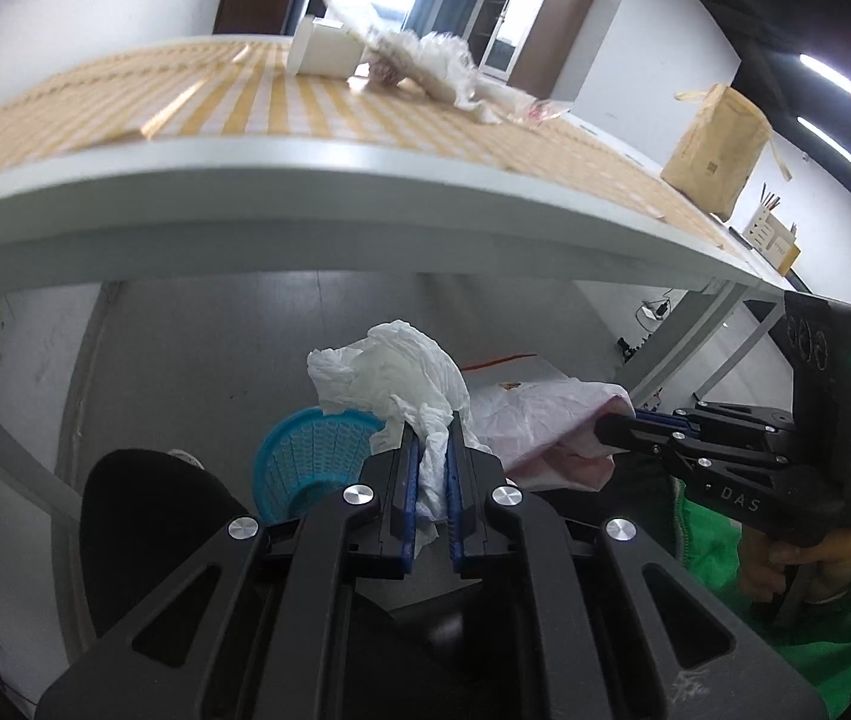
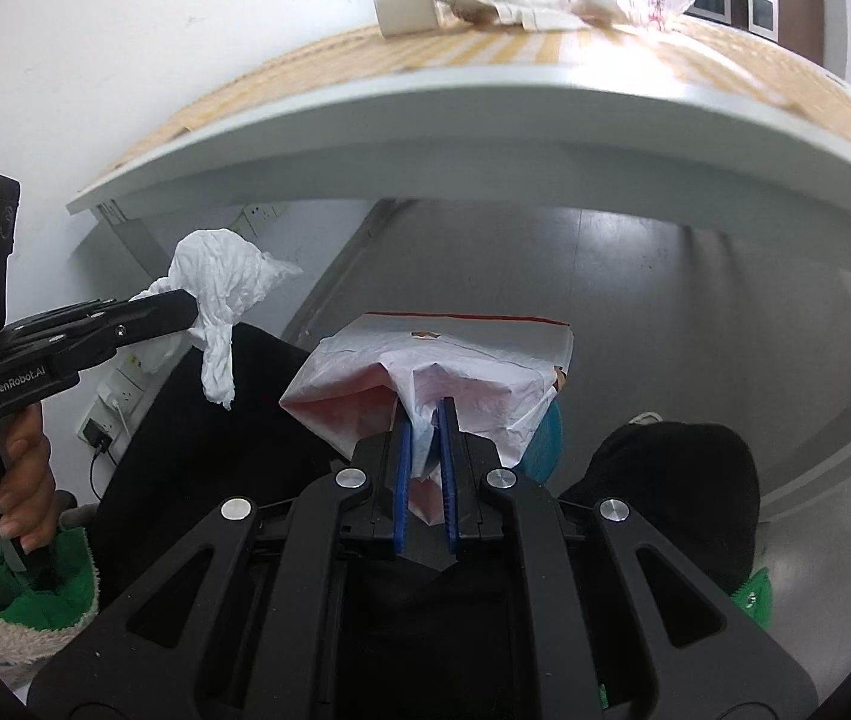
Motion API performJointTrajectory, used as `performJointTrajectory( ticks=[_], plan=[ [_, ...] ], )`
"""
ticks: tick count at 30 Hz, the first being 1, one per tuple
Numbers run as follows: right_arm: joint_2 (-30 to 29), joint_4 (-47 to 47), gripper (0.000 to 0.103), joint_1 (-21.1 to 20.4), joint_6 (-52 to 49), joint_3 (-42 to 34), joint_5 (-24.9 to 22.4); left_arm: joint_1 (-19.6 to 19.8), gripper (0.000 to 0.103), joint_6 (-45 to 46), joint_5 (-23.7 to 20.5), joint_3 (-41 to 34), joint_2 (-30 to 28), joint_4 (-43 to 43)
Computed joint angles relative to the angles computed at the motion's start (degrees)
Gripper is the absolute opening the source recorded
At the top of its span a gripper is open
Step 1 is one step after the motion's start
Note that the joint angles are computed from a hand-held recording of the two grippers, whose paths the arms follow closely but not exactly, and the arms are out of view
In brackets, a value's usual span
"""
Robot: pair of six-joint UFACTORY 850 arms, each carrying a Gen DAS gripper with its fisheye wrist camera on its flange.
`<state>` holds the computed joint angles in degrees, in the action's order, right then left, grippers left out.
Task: Collect trash
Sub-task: 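Carry the tissue and pink paper bag down over the wastebasket with both tools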
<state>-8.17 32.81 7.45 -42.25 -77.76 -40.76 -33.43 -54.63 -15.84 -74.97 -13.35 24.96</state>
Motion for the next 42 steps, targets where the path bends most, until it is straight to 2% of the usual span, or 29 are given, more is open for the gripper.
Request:
performJointTrajectory(
  ticks=[4, 10, 13, 19, 22, 28, 37, 42],
  plan=[
    [-1.43, -0.43, 0.008, 0.39, 0.35, -0.2, -0.04, 1.27, 0.007, 3.01, 0.07, 0.18, -1.34, -5.02],
    [-4.55, -1.79, 0.008, 0.88, 1.99, -1.6, -0.23, 2.54, 0.007, 8.97, -2.32, -1.67, -4.5, -11.55],
    [-6.49, -2.31, 0.008, 1.01, 2.79, -2.96, -0.63, 2.56, 0.007, 9.37, -3.99, -3.71, -6.55, -10.73],
    [-10.61, -4.55, 0.008, 1.5, 6.27, -5.77, -1.58, 2.86, 0.007, 14.52, -5.95, -6.12, -9.59, -15.85],
    [-12.91, -5.43, 0.008, 1.68, 8.11, -7.61, -2.45, 2.81, 0.007, 14.69, -7.98, -8.21, -11.47, -14.98],
    [-16.32, -7.86, 0.008, 2.12, 11.32, -9.86, -2.9, 4.68, 0.007, 21.82, -9.6, -10.55, -14.48, -23.67],
    [-20.7, -14.59, 0.008, 4.23, 17.09, -12.49, -2.17, 6.14, 0.007, 25.9, -13.74, -15.45, -19.82, -30.23],
    [-25.02, -17.68, 0.008, 4.95, 20.66, -16.54, -5.04, 7.41, 0.007, 28.29, -16.66, -18.48, -22.63, -33.71]
  ],
)
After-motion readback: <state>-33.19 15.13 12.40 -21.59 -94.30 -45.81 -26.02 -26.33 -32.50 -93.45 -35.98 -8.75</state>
